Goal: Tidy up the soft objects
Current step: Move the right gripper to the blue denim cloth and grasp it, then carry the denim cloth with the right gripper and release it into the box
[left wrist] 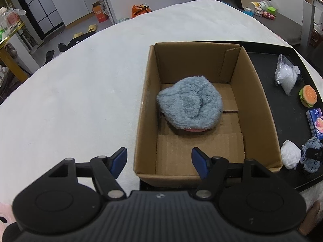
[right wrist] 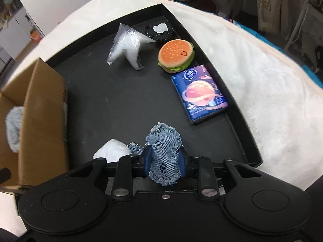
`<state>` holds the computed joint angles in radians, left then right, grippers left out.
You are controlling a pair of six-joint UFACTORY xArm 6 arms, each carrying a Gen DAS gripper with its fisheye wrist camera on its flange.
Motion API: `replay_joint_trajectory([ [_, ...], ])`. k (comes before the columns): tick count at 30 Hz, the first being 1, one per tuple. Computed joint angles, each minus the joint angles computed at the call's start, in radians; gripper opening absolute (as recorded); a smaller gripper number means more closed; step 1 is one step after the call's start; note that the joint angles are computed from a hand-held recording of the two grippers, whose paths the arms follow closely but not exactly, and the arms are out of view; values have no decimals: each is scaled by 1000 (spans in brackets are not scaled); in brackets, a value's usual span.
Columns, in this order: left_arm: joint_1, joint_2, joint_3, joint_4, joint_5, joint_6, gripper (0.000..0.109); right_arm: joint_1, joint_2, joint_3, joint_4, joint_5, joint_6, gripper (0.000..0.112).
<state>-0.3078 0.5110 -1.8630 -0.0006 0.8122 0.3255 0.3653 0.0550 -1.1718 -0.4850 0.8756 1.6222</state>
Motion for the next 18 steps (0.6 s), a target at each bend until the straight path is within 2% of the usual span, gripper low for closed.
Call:
replay_joint_trajectory([
  [7, 11, 13, -27, -10, 5, 0, 69, -5, -21, 4, -51, -27, 41, 26],
  [10, 16, 18, -37, -26, 10, 3, 69, 5, -19, -15, -93, -11, 46, 26],
  [13, 18, 23, -43, -22, 11, 4, 69, 4, -22, -18, -120, -40, 58, 26],
  [18, 24, 33, -57, -31, 14, -1, 69, 9, 4, -72, -145, -31, 37, 26],
])
